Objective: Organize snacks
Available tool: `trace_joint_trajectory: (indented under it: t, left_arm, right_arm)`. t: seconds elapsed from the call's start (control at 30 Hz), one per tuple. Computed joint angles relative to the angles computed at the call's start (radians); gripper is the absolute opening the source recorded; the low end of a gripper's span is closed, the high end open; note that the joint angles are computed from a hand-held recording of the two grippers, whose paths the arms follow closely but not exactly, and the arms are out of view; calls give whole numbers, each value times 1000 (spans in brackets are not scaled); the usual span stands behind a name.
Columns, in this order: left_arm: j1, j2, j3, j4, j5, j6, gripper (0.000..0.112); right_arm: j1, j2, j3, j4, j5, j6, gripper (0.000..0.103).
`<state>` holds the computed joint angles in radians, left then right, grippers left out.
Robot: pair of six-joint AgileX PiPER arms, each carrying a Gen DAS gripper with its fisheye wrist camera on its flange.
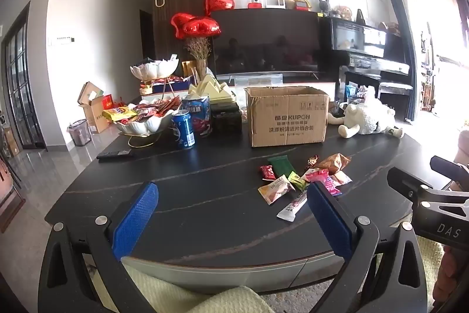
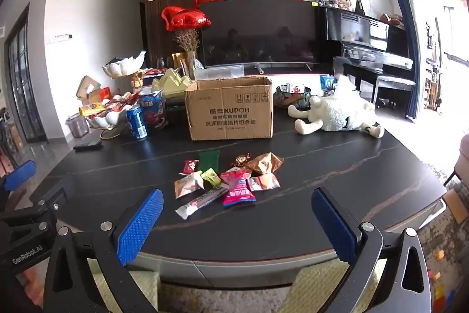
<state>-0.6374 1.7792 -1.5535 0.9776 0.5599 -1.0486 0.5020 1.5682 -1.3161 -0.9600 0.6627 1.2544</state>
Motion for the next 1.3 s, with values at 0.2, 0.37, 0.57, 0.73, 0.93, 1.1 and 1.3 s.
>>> trace_joint_trajectory:
  t: [0.2,0.37,0.57,0.73,0.93,1.1,1.3]
  left_arm:
    - [0,4,-3,15,6,-13,103]
    - [-20,-1,14,86,24,-86,103]
    - [-13,-5,15,72,5,-70,103]
    - [-15,-4,14,75,5,-69,103]
    - [-16,-14,21,90,3,-82,103]
    - [-16,-24,28,90,-3,-80,103]
    - [-17,-27,29,91,-6,-81,103]
  right_arm:
    - [-4,-3,-2,16,-3,-4,103]
    - [0,-9,1,3,5,5,103]
    - [4,-15,6,-10,-2,22,103]
    - [4,-15,14,-24,-6,34,103]
    - [5,-19,17,-27,-8,39,103]
    - [5,-22,20,-28,-10,41,103]
    - [5,-23,23,-32,-13,46,103]
